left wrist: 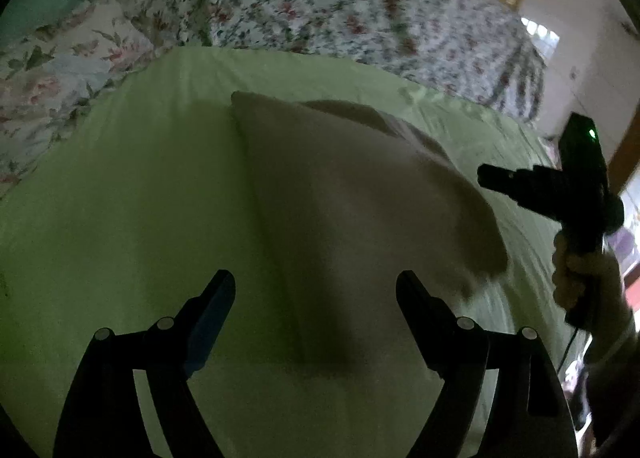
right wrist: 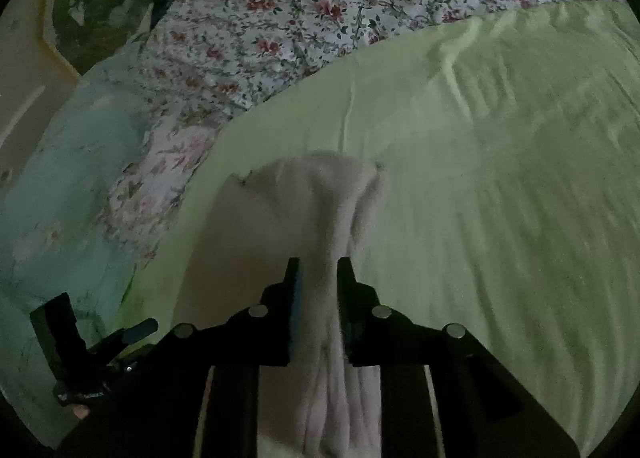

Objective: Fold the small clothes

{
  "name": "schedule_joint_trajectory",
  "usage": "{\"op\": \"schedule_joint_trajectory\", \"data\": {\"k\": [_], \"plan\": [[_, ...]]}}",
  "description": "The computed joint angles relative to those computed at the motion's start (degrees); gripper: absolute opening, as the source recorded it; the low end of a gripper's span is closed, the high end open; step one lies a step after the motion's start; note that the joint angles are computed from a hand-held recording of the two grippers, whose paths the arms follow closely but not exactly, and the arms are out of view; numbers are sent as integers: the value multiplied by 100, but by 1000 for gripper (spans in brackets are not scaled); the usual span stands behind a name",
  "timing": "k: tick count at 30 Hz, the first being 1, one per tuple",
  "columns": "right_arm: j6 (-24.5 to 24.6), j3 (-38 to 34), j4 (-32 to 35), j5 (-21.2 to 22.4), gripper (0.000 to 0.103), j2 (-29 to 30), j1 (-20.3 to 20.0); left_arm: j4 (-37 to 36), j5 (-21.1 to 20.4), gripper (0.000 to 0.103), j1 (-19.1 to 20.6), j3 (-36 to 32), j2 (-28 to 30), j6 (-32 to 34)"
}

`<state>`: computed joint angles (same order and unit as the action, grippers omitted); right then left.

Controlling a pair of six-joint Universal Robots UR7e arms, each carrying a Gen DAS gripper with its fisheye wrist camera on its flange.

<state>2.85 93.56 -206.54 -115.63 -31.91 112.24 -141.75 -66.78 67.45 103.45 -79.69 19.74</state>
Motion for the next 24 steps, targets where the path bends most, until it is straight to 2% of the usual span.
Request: {"op": "schedule_joint_trajectory", "data": {"k": [4,9,14,16,17,18,19,24], "plan": [[223,536,-381,44,22,-11,46,-110,53,83,2,570,-405,148],[299,795,-519,37,27,105,98,-414,378,83,-34,877,-391,201],[90,722,-652,-191,35,211,240,-863,807,83,-93,962,-186,377],[-32,655,-737,-325,36,250,312,-1079,1115,82,-137,1013,-61,439],[-131,619,-802,-354,40,270,341,-1115,1145,82,-127,1010,-29,456],[-189,584,-759,-362,48,269,348,-1108,1147,82,-110,981,5,450],[-192,555,-681,-382,51,262,345,-1128,1161,82,-102,966,32,438],[-43,472,-303,-124,52,252,181,-1246,1295,72,-141,959,111,453]]}}
